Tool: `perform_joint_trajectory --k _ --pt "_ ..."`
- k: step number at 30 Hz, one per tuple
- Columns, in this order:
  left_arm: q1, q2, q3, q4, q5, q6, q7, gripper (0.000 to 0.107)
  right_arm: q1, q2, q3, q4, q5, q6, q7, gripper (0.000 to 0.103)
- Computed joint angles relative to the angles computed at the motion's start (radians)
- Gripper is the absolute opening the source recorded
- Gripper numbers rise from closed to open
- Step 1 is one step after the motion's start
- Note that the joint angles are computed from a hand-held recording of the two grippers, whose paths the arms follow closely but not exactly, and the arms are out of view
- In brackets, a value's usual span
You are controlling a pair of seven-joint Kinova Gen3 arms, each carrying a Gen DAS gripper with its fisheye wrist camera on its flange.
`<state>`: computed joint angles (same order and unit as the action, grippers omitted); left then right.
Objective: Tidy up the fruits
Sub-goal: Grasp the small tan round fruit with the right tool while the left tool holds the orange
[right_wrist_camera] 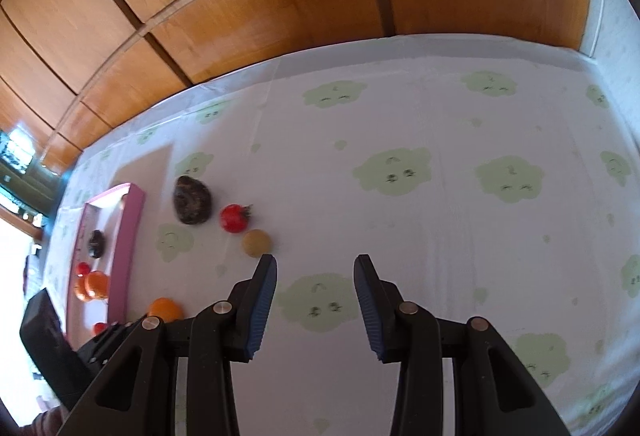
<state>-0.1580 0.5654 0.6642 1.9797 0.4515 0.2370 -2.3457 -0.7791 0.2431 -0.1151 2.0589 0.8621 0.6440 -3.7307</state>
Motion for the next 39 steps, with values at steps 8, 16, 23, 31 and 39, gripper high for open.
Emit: perform_joint_trajectory --k 8,16,23,31,39 --pt "-0.069 0.023 0.079 0.033 -0.025 -0.053 -0.024 0.035 0.013 0.061 0.007 -0.079 -0.064 -0.047 0.179 0.040" --pt "-0.105 0.034 0.124 0.047 -0.080 -0.077 0.017 0.035 0.006 0.125 0.044 -0.165 -0.179 -0.026 0.391 0.040" --pt "-0.127 0.041 0.155 0.067 -0.140 -0.109 0.063 0.035 0.011 0.172 0.078 -0.232 -0.250 0.006 0.507 0.040" --pt "-0.144 0.048 0.177 0.073 -0.200 -0.117 0.114 0.036 0.081 0.258 0.075 -0.351 -0.396 0.050 0.747 0.040" --pt "-0.151 0.050 0.190 0.080 -0.244 -0.127 0.150 0.036 0.046 0.274 0.076 -0.378 -0.459 0.145 0.906 0.023"
